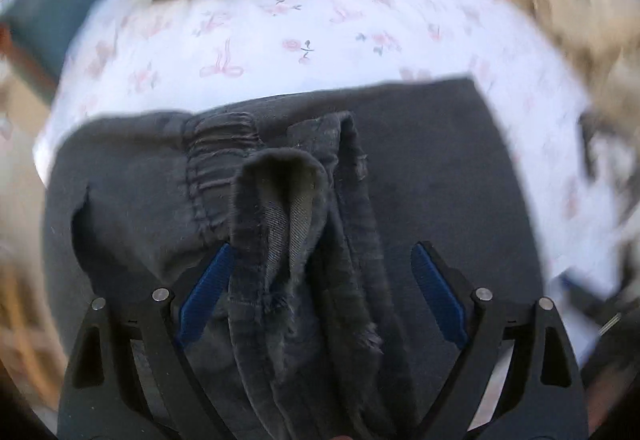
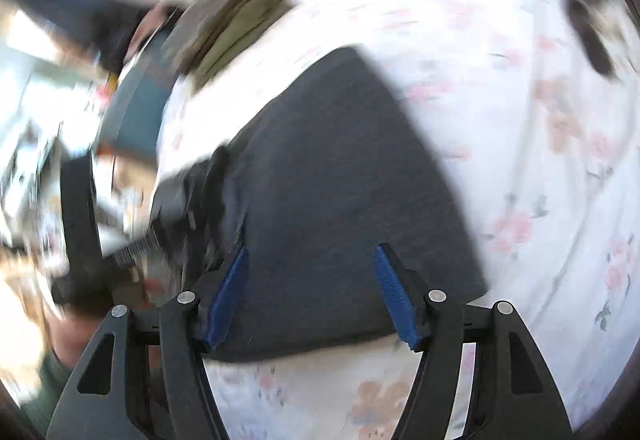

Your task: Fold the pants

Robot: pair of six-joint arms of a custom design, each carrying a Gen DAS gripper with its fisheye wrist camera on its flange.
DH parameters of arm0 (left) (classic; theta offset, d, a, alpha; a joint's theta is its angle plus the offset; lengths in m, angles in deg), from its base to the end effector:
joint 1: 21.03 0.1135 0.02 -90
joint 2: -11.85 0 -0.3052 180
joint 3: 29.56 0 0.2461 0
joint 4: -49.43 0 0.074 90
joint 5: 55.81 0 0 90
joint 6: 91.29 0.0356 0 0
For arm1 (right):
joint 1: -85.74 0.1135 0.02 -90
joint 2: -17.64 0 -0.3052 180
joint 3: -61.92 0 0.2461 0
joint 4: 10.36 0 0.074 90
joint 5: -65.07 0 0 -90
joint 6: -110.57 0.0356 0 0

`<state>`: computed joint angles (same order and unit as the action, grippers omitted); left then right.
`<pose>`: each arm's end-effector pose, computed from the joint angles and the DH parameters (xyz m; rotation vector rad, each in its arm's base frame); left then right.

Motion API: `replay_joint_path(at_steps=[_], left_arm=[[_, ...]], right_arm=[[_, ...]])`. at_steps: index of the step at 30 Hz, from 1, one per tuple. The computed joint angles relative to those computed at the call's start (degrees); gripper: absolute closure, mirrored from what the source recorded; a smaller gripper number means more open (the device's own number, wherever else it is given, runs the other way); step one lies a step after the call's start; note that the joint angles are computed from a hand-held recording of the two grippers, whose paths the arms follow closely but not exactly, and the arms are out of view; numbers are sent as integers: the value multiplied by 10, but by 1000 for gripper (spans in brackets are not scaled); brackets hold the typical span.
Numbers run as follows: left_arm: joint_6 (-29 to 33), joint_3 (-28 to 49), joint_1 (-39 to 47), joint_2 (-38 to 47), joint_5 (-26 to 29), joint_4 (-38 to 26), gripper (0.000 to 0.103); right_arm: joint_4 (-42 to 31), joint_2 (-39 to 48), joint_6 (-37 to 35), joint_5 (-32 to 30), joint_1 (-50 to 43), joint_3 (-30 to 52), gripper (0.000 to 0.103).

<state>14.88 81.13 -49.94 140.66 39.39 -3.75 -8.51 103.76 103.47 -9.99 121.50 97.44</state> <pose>0.4189 -0.2350 0.1711 1.1012 2.5983 -0.1789 0.1896 0.1252 0.1463 1.1059 2.2283 0.6381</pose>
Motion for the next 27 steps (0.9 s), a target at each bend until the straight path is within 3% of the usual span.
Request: replay_joint_path(at_steps=[2, 3, 4, 7, 8, 11, 14, 17, 19, 22, 25, 27], left_arm=[[14, -27, -6, 2, -43, 45, 18], [11, -26, -5, 6, -51, 49, 27], [3, -22, 1, 6, -50, 47, 35], [-23, -14, 25, -6, -6, 33, 43], [-45, -34, 29, -18, -34, 60, 43], [-77, -43, 53, -27, -15, 57, 42], [-66, -84, 52, -57, -10, 91, 42], [-69, -123, 51, -87, -48, 136, 41], [-96, -104, 55, -79, -92, 122, 41], [-141, -80, 77, -80, -92, 96, 41], [-124, -119, 73, -123, 28, 140, 37], [-78, -115, 51, -126, 143, 96, 26]], right_arm=[[0, -4, 14, 12, -4, -11, 35], [0, -9, 20, 17, -5, -16, 35], [3, -16, 26, 22, -4, -22, 35], [14, -22, 36, 32, 0, -29, 35], [18, -20, 38, 35, 1, -28, 35], [7, -17, 27, 27, -11, -15, 35], [0, -22, 34, 33, -3, -17, 35], [1, -10, 34, 28, -3, -10, 35], [-1, -1, 32, 25, -5, -4, 35], [-4, 5, 32, 23, -8, -1, 35], [-3, 6, 34, 17, -20, -1, 35], [-5, 9, 30, 14, -33, 0, 35]])
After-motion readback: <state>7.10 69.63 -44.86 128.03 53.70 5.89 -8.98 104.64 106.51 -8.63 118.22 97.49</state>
